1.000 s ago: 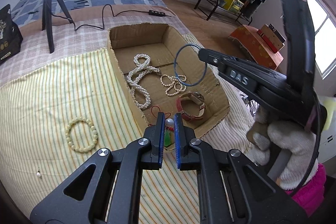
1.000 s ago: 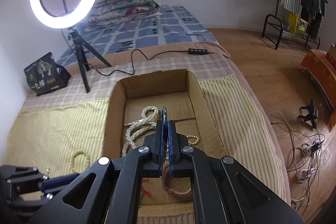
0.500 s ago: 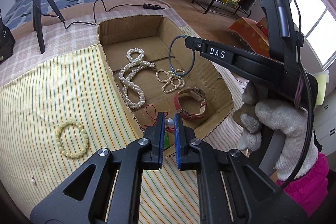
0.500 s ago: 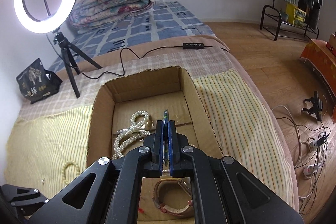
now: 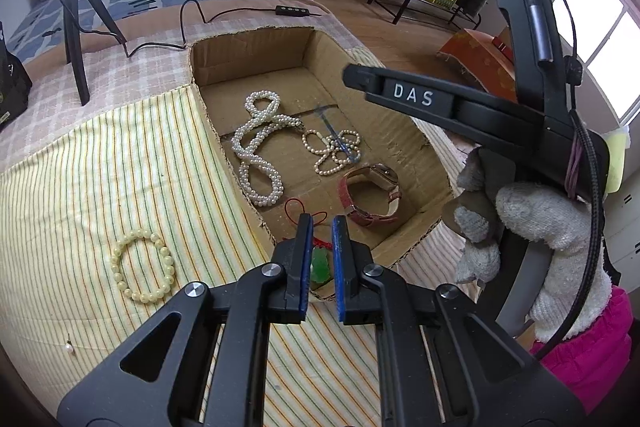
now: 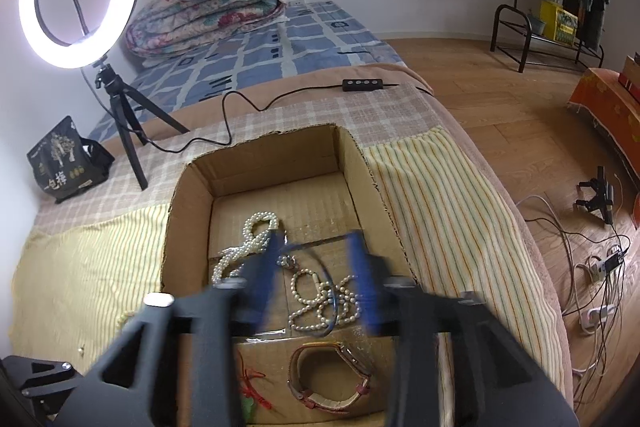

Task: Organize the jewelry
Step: 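Open the right tool to drop the bangle while the left tool releases the earring, then move both tools back over the sheet toward the last earring and bead bracelet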

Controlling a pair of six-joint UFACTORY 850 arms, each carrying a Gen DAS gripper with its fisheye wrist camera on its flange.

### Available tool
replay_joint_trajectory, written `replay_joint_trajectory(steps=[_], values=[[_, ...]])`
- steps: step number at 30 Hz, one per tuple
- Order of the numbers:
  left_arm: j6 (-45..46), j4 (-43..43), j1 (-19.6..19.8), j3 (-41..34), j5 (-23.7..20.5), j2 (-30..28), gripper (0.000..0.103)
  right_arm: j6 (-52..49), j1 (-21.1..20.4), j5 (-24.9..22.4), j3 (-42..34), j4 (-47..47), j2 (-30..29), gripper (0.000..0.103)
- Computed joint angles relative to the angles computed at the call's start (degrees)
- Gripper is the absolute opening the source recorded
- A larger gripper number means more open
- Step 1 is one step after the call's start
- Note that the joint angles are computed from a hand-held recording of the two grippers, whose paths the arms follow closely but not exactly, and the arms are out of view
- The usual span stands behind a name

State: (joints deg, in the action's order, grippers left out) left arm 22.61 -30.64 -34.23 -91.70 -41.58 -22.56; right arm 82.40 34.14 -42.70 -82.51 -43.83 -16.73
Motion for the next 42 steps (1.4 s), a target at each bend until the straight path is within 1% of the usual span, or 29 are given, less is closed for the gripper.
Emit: replay_joint_trajectory(steps=[1, 2, 3, 5, 8, 10, 11, 28, 33, 42], values=[[-0.08, 0.12, -0.04, 0.15, 0.1, 0.12, 0.035, 1.02, 0.19, -0.24, 0.17, -0.83, 0.12, 0.054], [-0.1, 0.13, -0.05, 0.38, 0.44, 0.29, 0.042, 1.7, 0.28, -0.38, 0.28, -1.36, 0.18, 0.057], [-0.19, 0.23, -0.09, 0.71, 0.98, 0.55, 0.045, 1.88, 0.32, -0.49, 0.27, -1.4, 0.19, 0.061], [-0.36, 0.73, -0.14, 0.68, 0.92, 0.66, 0.045, 1.64, 0.34, -0.79, 0.1, -1.2, 0.13, 0.067], [-0.7, 1.34, -0.19, 0.9, 0.99, 0.99, 0.047, 2.27, 0.78, -2.31, -0.24, -2.18, 0.01, 0.071], [-0.71, 1.57, -0.22, 1.19, 1.14, 1.35, 0.053, 2.2, 0.91, -3.1, -0.57, -2.16, -0.07, 0.073], [-0.8, 1.69, -0.22, 1.42, 1.4, 1.62, 0.054, 2.19, 1.07, -3.5, -0.75, -2.3, -0.11, 0.074], [-0.09, 2.32, 0.52, 4.85, 2.58, 6.98, 0.054, 1.05, 4.16, -7.85, -4.03, -3.88, 0.16, 0.074], [0.17, 2.77, 1.21, 6.58, 3.22, 9.4, 0.054, 1.12, 5.65, -9.2, -5.24, -4.88, 0.25, 0.074], [0.75, 3.79, 3.07, 9.81, 4.2, 13.34, 0.054, 0.78, 7.94, -10.14, -8.52, -6.05, -1.03, 0.074]])
